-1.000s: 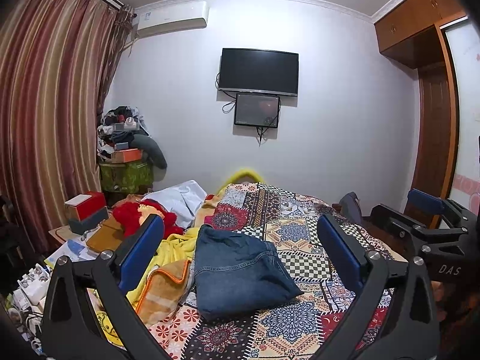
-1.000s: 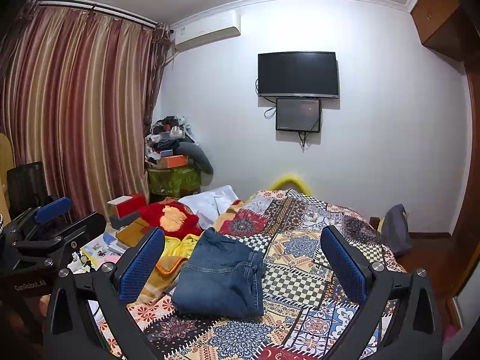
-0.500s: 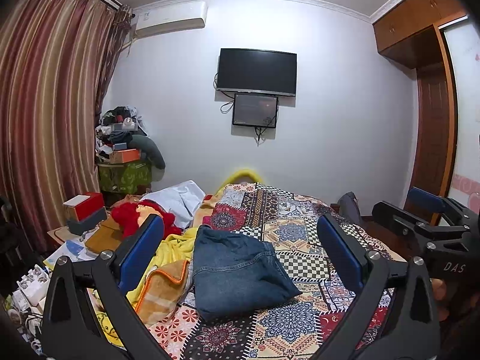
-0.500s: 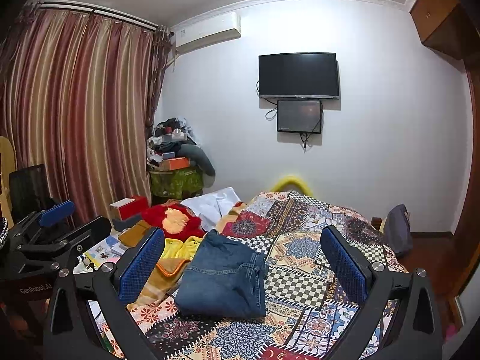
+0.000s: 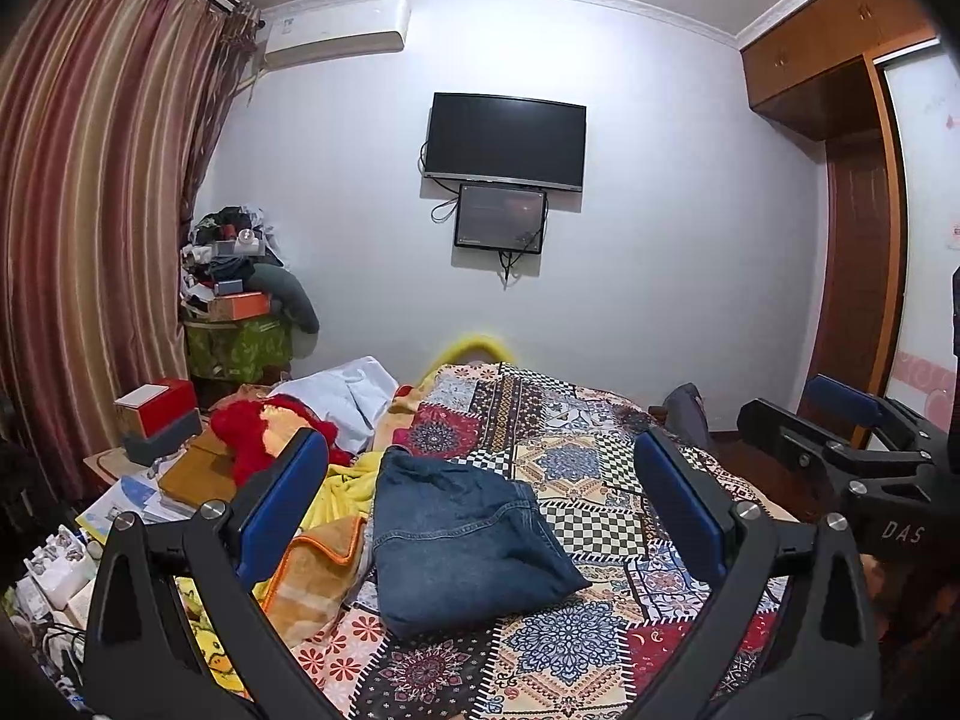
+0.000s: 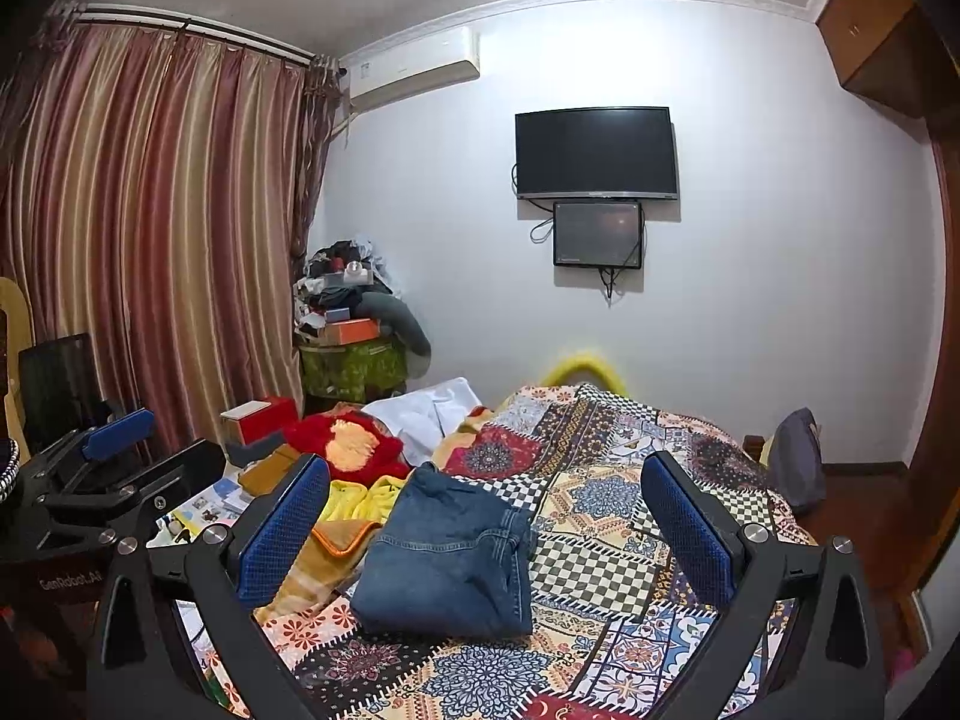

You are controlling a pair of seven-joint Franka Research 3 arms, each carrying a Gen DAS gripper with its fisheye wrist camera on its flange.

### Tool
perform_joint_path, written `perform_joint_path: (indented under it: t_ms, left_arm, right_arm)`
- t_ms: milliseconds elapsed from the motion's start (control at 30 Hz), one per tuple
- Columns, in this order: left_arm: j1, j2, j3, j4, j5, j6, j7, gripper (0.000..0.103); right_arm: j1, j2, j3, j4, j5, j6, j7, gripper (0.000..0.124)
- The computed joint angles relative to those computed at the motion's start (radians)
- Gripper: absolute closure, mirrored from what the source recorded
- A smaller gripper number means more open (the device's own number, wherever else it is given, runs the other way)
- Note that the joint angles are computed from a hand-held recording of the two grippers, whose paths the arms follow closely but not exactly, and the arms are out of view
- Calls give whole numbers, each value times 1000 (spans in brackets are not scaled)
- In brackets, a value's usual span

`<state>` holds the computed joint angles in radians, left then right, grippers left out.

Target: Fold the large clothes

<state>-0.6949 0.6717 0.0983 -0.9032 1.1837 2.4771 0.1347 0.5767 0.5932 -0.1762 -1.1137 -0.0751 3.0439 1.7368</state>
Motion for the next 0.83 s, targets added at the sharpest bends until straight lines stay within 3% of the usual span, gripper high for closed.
perform_joint_path:
  t_ms: [833]
  left_arm:
    - [11, 3, -12, 6, -39, -1, 13, 0]
  right_arm:
    - [7, 27, -13, 48, -27, -39, 64, 21]
